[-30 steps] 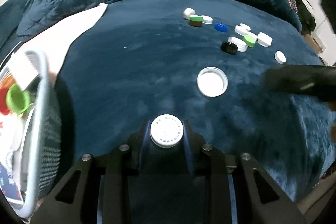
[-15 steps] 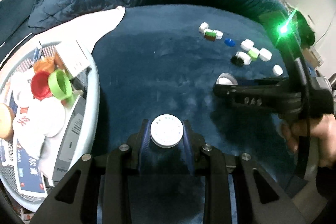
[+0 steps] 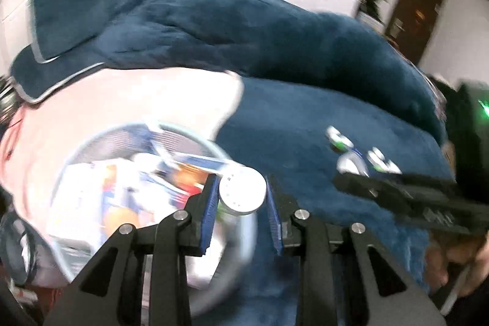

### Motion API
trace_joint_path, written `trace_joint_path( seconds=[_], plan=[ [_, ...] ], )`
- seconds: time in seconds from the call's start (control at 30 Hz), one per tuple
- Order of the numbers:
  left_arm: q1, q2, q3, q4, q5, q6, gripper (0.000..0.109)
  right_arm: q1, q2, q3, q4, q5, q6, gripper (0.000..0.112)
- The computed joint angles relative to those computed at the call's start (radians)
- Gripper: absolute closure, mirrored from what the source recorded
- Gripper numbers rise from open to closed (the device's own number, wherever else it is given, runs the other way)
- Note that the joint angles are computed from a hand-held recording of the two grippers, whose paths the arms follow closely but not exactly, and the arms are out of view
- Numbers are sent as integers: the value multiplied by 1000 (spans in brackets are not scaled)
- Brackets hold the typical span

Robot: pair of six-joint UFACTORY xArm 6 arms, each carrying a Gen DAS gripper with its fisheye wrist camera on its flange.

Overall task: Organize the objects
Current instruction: 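Grasp a white cap with the right tool while the left tool holds its cap, then open both tools over the mesh basket to drop the white caps, then withdraw both open tools from the basket back to the cap pile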

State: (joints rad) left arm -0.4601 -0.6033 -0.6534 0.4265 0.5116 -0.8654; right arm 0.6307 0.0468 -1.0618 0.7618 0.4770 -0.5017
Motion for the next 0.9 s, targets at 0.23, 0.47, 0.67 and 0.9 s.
trace_joint_path(
  seconds=[0.23, 0.47, 0.67, 0.9],
  plan=[
    [233, -23, 4, -121, -24, 120, 78, 113, 177, -264, 51, 66, -42, 71],
    [301, 81, -35, -193, -24, 168, 21, 125, 309, -414, 175, 124, -85, 35],
    [275, 25, 2, -87, 22, 55, 10, 95, 234, -296, 177, 18, -42, 15],
    [166, 30, -39, 36, 93, -14, 10, 39, 159, -202, 84, 7, 35, 10]
  ],
)
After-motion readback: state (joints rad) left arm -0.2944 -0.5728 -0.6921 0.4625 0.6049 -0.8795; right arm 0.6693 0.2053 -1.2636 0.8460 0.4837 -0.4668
